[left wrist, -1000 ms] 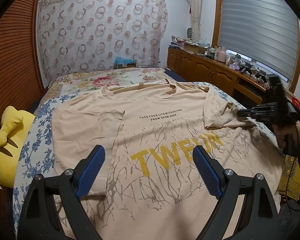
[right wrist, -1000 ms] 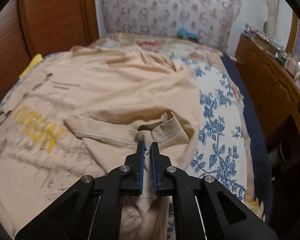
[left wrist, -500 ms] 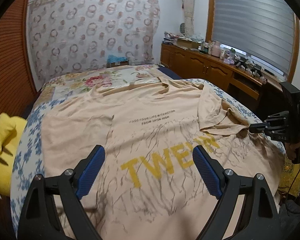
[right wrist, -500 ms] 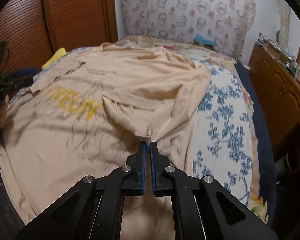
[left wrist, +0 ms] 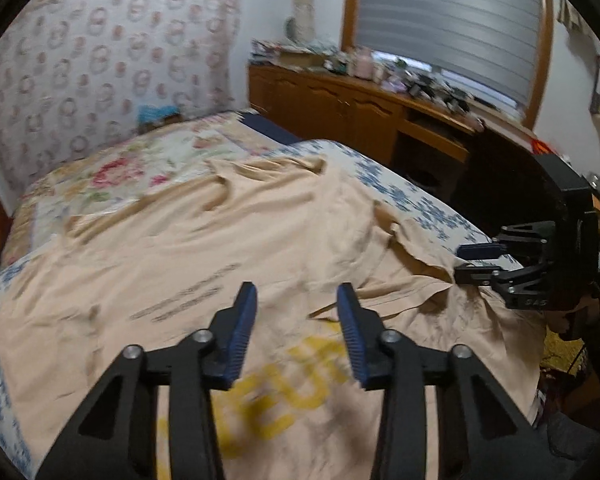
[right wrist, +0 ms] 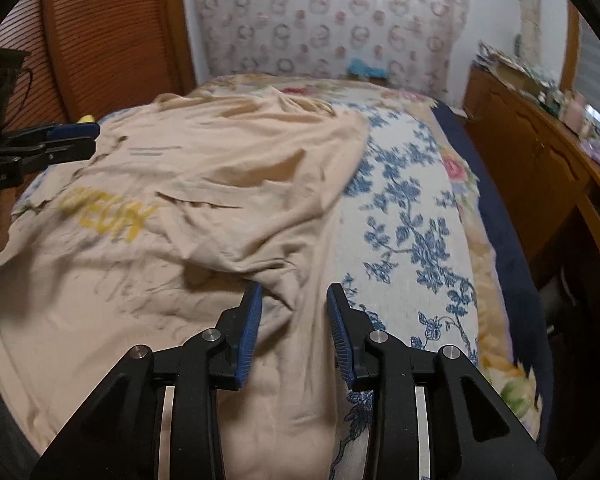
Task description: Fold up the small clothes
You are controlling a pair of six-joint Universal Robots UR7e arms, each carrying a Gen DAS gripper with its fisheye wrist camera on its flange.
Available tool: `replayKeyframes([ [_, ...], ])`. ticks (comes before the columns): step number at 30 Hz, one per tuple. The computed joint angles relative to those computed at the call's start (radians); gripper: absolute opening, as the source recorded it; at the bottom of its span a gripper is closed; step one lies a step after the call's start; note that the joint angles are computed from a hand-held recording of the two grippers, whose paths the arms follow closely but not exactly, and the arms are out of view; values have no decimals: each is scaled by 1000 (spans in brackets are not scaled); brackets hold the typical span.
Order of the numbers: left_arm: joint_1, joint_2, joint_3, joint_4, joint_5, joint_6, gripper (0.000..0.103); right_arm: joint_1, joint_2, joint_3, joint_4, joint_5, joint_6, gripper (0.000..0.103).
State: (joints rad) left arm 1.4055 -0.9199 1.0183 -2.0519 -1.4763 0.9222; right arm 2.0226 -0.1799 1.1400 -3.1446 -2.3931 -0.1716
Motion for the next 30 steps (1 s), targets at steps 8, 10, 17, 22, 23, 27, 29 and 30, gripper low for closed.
replayKeyframes([
  [8,-33,25,34,45,49,37,24,-4,21,-15,-33,-17,7,34],
  [10,-42,37,38,44,81,41,24,-3,24,-16,-39,-21,-3,34],
  [17,-52,63,33,33,138,56,24,-7,22,-13,-39,-3,-11,37],
  [22,-53,60,51,6,146,85,19,-7,23,-14,-39,-5,-10,37],
  [23,-52,61,48,6,143,86,3,-7,22,-13,-40,-4,-11,37],
  [27,-41,72,3,25,105,49,0,-7,23,-14,-41,-3,-11,37],
  [29,-32,76,-38,47,62,25,0,-7,24,-15,-40,-5,-12,37],
  [30,-27,79,-63,55,40,14,0,-7,24,-15,-40,-5,-12,37],
])
